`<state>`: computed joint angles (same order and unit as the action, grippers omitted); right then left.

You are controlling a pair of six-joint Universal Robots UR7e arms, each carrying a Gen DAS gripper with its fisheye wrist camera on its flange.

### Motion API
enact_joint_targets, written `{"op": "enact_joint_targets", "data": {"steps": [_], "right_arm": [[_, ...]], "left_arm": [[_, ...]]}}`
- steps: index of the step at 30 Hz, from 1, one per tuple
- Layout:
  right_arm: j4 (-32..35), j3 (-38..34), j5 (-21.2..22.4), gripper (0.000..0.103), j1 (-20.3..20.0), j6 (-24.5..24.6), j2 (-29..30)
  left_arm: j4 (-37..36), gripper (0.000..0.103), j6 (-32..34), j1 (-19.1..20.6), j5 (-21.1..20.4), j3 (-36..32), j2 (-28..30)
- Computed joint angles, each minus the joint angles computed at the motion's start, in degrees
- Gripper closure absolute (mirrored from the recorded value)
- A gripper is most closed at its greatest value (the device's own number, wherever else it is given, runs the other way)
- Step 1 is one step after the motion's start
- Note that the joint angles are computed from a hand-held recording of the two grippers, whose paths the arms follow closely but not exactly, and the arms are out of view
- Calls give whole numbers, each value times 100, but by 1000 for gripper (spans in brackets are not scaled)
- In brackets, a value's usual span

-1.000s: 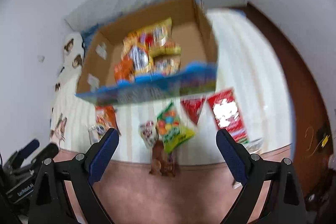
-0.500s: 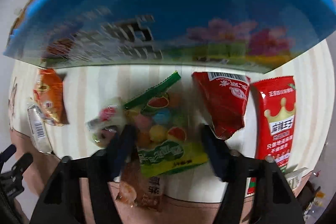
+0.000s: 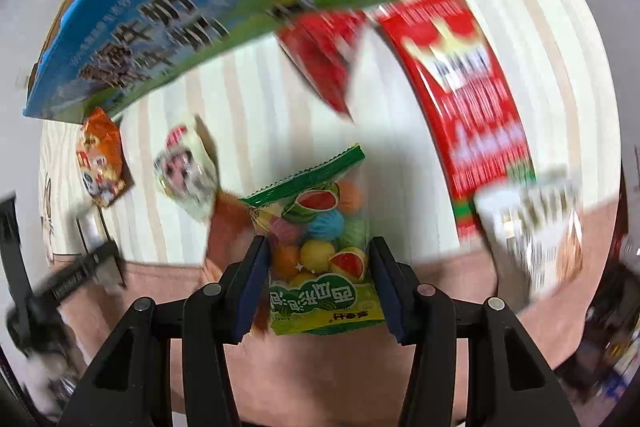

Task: Organize snacks
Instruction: 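Grasp the white wafer pack with left tool while right tool grasps the watermelon candy bag, then carry the wafer pack with left tool while right tool carries the candy bag to the box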

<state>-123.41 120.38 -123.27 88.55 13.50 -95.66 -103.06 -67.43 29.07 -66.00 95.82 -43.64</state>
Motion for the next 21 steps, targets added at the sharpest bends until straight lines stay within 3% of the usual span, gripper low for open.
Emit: {"op": "enact_joint_targets", "data": {"steps": [5,8,14,21], "right_arm": [[211,476,156,50,-115,241,-487],[289,603,477,48,-305,236,-604],[195,471,455,46,-325,89,-315],[-181,680,32,53,79,-214,-117]], "left_arm": [[-332,49,-203,-388,-704,708,-272],[-525,43,-227,-402,-834,919,-299],[-1386,43,-530,-347,-929,1478,-666],[-938,46,-906,-772,-766,1297,-665]]}}
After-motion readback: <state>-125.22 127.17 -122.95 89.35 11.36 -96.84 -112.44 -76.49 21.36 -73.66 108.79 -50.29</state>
